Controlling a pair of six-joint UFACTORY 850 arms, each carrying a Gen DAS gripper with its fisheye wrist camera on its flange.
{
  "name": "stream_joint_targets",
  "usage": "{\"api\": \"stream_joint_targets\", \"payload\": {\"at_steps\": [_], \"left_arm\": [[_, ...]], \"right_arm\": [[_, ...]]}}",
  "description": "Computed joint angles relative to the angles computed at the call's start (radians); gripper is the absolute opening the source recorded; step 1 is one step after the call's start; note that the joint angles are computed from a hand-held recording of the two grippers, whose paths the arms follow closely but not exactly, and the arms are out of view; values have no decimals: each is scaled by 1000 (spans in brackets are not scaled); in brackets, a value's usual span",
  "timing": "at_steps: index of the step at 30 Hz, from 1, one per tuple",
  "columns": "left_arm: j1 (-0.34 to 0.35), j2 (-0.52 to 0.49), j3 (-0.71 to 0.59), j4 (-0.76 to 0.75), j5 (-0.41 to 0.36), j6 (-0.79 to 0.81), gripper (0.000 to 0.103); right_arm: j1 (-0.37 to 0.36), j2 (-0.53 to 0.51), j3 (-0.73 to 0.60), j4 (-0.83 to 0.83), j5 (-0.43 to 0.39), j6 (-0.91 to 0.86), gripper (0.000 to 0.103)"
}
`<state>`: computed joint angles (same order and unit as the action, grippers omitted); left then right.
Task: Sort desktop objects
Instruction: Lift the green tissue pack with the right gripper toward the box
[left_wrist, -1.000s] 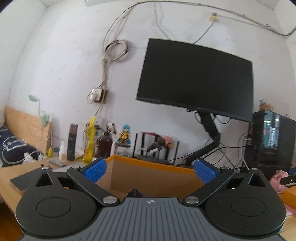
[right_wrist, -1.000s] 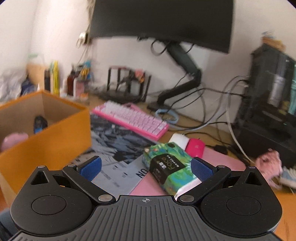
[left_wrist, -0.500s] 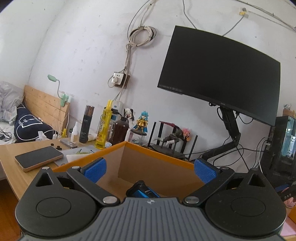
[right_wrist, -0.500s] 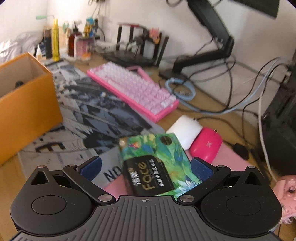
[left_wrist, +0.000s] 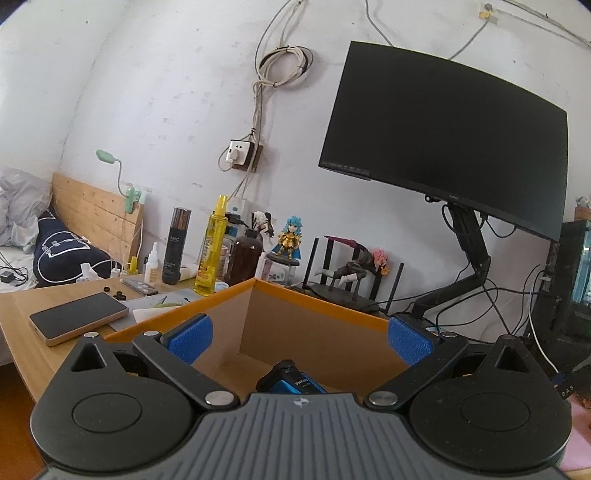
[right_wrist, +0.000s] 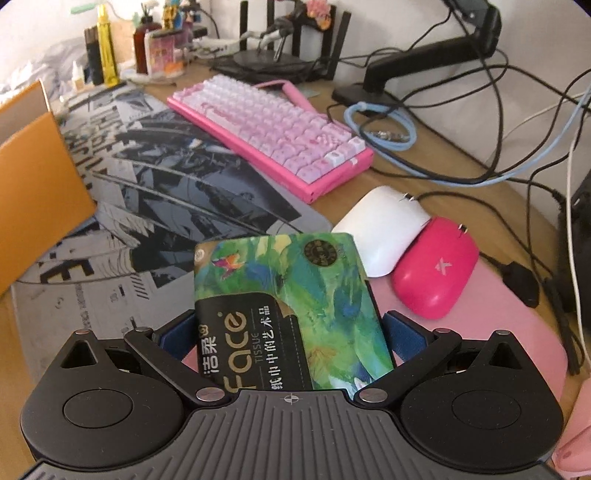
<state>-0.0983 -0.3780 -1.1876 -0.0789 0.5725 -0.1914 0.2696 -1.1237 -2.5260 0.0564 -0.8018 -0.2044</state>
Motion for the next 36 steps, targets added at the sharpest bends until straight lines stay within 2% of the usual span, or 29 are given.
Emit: {"api": "stream_joint_targets", "payload": {"at_steps": [2, 4, 9, 15, 18, 20, 25, 28, 31, 36], "left_arm": [[-1, -1, -1, -5, -1, 6, 103], [-1, -3, -3, -9, -4, 9, 103], [2, 1, 3, -3, -13, 5, 103], [12, 13, 20, 11, -3, 4, 103], [19, 18, 27, 25, 7, 4, 103], [27, 21, 31, 51, 14, -15, 103], [50, 20, 32, 135, 25, -86, 103], [63, 26, 41, 186, 45, -124, 103], [76, 37, 57, 222, 78, -145, 103], [97, 50, 82, 289, 126, -162, 103]], "right_arm": [[1, -35, -59, -7, -31, 9, 103], [6, -23, -31, -26, -12, 42, 103], [36, 64, 142, -168, 100, 226, 103], [96, 172, 357, -484, 217, 637, 100], [125, 215, 432, -599, 218, 815, 100], [148, 232, 459, -673, 184, 938, 99], [194, 321, 615, -823, 227, 1201, 99], [210, 371, 681, -877, 248, 1304, 98], [232, 407, 705, -928, 231, 1354, 98], [287, 431, 663, -993, 174, 1368, 98]]}}
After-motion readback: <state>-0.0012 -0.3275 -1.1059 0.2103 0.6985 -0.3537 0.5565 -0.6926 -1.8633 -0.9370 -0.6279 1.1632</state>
